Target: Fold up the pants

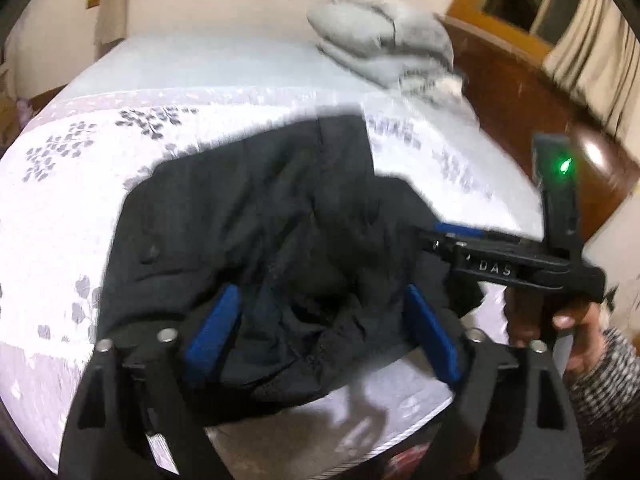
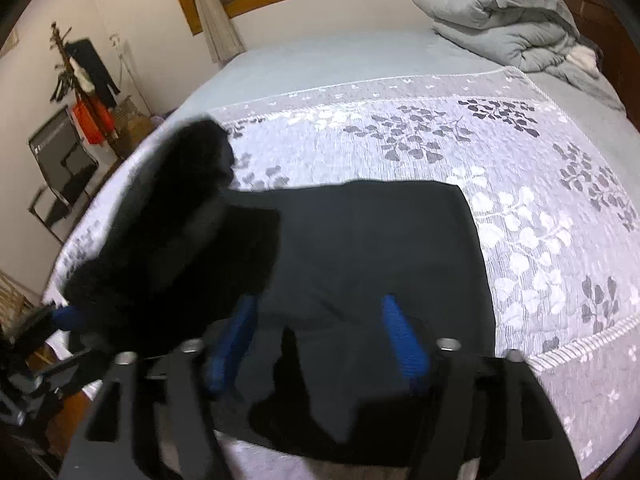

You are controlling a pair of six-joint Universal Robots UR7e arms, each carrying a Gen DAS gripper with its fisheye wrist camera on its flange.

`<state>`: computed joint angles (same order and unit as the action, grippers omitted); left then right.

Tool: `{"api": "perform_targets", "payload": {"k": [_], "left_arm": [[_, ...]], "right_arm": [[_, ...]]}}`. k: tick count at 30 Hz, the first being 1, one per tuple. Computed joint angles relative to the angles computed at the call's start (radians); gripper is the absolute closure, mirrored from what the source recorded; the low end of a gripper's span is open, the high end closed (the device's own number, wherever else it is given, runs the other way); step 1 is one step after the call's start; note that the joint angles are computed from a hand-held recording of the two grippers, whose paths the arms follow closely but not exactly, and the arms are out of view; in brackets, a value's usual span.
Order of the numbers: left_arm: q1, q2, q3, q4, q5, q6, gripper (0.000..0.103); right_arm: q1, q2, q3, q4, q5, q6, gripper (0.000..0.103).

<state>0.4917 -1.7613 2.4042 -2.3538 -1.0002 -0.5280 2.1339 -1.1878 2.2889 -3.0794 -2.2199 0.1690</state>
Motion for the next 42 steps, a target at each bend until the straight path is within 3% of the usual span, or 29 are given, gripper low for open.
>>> {"api": "perform_targets", "payload": {"k": [2,5,10,15,23,26,32,34,36,37,42], "left_arm": [[-0.011,-0.04,0.005,-0.023,-0.008,-0.021,0.014],[-0.023,-0.061,0.003,0.01,0.039,-0.048,0.012],[0.023,-0.012,-0.041,0.251,0.177,-0.143,0.012],[0.065,0.017,-0.04,0.267,0.224,-0.152,0.011],[0.089,0.026,-0.038,0.238,0.206,-0.144,0.009],[0.098,0.022,-0.037,0.226,0.198,-0.136,0.009],[0.11,-0.016,-0.049,0.274,0.198,-0.162,0.009],[0.114,-0.029,-0.052,0.288,0.202,-0.168,0.009],[0.121,-0.036,-0.055,0.311,0.212,-0.182,0.009],[0.124,-0.037,-0.055,0.313,0.211,-0.184,0.009],[0.142,-0.028,-0.059,0.282,0.174,-0.192,0.009]], "right_arm": [[0.002,-0.019,-0.009,0.007,0.054,0.009,0.022],[-0.004,-0.025,-0.032,0.05,0.119,0.024,0.016],[0.004,0.029,-0.06,0.09,0.066,0.048,0.016],[0.018,0.028,-0.064,0.102,0.064,0.115,0.016],[0.061,0.038,-0.103,0.131,0.055,0.105,0.015],[0.061,0.073,-0.125,0.186,0.012,0.117,0.013],[-0.005,0.101,-0.099,0.156,0.109,0.141,0.013],[-0.035,0.104,-0.086,0.13,0.179,0.137,0.021],[-0.059,0.103,-0.076,0.113,0.249,0.128,0.047],[-0.063,0.101,-0.074,0.11,0.269,0.123,0.065],[-0.004,0.119,-0.071,0.045,0.175,0.029,0.081]]}}
